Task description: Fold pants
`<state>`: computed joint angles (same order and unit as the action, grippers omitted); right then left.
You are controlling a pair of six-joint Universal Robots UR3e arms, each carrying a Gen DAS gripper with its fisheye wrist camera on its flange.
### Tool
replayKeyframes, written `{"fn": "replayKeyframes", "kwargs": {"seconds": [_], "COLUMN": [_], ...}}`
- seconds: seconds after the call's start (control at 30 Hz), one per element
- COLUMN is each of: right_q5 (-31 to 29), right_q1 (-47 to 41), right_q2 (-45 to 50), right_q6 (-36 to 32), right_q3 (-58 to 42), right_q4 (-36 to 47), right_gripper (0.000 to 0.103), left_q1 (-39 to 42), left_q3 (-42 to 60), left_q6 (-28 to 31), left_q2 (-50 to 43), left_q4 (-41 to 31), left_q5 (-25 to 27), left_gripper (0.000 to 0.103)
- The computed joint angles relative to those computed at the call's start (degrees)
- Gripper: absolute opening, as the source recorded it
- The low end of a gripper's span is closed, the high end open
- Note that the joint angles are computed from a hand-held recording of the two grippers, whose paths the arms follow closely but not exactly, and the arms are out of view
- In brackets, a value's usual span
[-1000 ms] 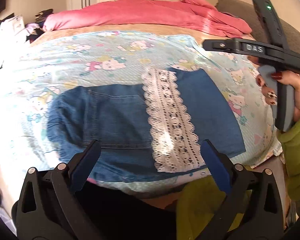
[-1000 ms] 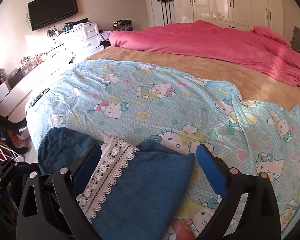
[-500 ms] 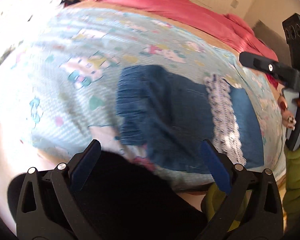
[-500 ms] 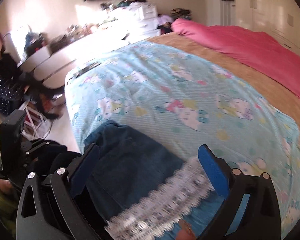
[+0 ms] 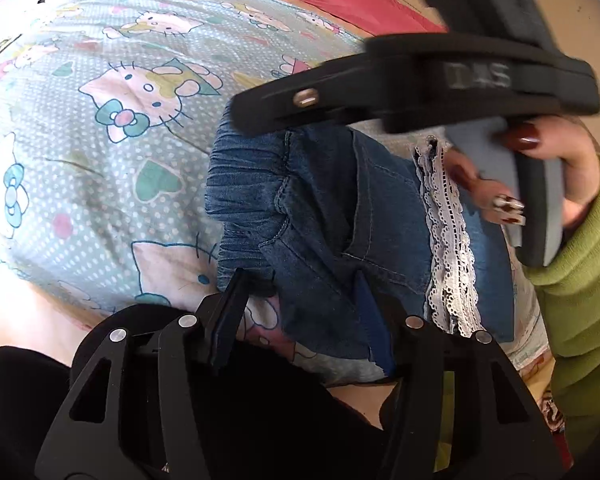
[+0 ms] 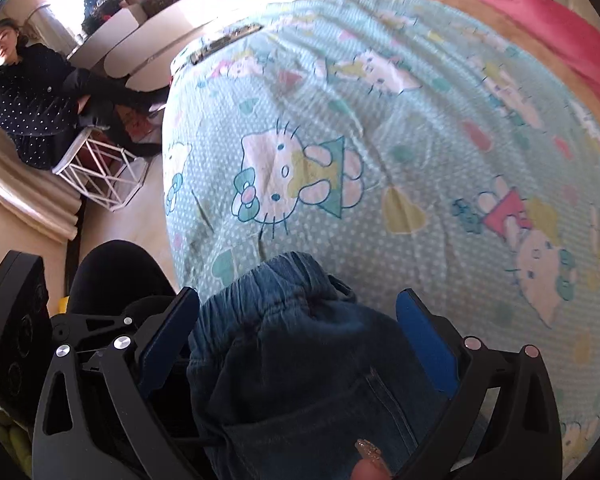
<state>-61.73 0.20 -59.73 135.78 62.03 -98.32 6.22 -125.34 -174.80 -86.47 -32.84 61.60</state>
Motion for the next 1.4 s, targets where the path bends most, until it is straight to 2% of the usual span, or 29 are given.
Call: {"fn": "replayKeyframes", "kwargs": {"seconds": [0.03, 0.07, 0.1, 0.13, 0.2, 0.27, 0.33, 0.4, 0.57, 0.63, 0.77, 0.83, 0.87, 0.9, 0.97, 1.07, 1.13, 1.17, 1.27, 1.4], "right_q5": [-0.2, 0.0, 1.2, 1.8, 3.9, 7.8, 13.0, 16.0, 21.1, 22.5, 23.9, 24.2, 24.4, 24.6, 24.4, 21.4, 19.0, 18.1, 15.9, 7.3], "right_q1": [0.4, 0.4, 0.2, -0.2, -1.8, -5.4, -10.9, -15.7, -27.0, -31.7, -37.9, -42.7, -45.0, -47.3, -52.7, -56.8, -57.1, -57.1, -55.3, -50.4], "right_q2": [1.4, 2.0, 2.6, 2.0, -0.2, -3.7, -7.4, -10.8, -15.9, -17.3, -19.3, -20.2, -20.3, -20.2, -20.3, -23.3, -25.2, -26.3, -30.0, -34.7], "right_q6": [0.0, -0.4, -2.0, -2.4, -4.4, -7.8, -12.3, -16.9, -29.6, -35.7, -42.5, -47.0, -49.2, -50.9, -52.4, -45.6, -41.9, -41.0, -35.9, -22.8], "right_q3": [-1.4, -1.7, -2.1, -0.6, 1.8, 4.3, 5.6, 7.0, 7.4, 7.3, 9.1, 9.7, 9.8, 9.5, 10.4, 18.3, 23.5, 26.1, 34.3, 46.9], "right_q4": [1.1, 1.8, 3.8, 3.1, 3.2, 5.4, 11.0, 15.5, 28.8, 34.7, 40.6, 44.3, 46.8, 48.9, 50.3, 39.4, 33.3, 31.3, 22.4, -2.1], "right_gripper": [0.097, 0.084, 0.054, 0.052, 0.033, 0.028, 0.028, 0.028, 0.028, 0.028, 0.028, 0.041, 0.058, 0.07, 0.07, 0.072, 0.073, 0.078, 0.078, 0.075], "left_q1": [-0.1, -0.1, -0.2, 0.1, 0.8, 2.1, 2.2, 1.6, -3.7, -6.2, -10.3, -12.6, -14.1, -16.0, -19.3, -23.4, -26.8, -26.7, -27.8, -28.3], "left_q3": [0.0, -0.2, -0.4, -0.8, -1.8, -2.6, -2.9, -2.6, 0.5, 3.6, 8.4, 9.4, 10.2, 11.4, 13.0, 16.5, 19.8, 19.1, 20.0, 19.2], "left_q6": [0.0, 0.0, -0.2, 0.2, 0.3, 1.0, 1.2, 1.1, -2.5, -4.4, -7.8, -9.1, -8.7, -7.0, -4.0, -1.1, 0.0, 1.5, 1.1, 0.7], "left_q2": [-0.1, -0.1, 0.0, 0.2, 1.3, 3.5, 4.8, 5.6, 2.5, -1.2, -7.6, -8.6, -8.7, -8.9, -9.4, -12.3, -15.2, -15.0, -16.7, -16.9], "left_q4": [0.2, 0.5, 1.0, 1.1, 1.1, 0.1, -0.1, 0.0, 2.3, 3.0, 6.1, 9.3, 9.1, 7.6, 4.9, 2.1, 0.9, 0.4, -0.8, 0.2], "left_q5": [0.0, -0.2, -0.3, -0.6, -2.0, -3.4, -4.0, -5.1, -4.8, -6.9, -12.5, -15.2, -15.4, -15.8, -15.5, -12.7, -8.9, -8.3, -6.7, -6.5], "left_gripper": [0.046, 0.047, 0.047, 0.048, 0.051, 0.061, 0.064, 0.072, 0.087, 0.09, 0.09, 0.09, 0.09, 0.09, 0.09, 0.09, 0.09, 0.09, 0.09, 0.09]}}
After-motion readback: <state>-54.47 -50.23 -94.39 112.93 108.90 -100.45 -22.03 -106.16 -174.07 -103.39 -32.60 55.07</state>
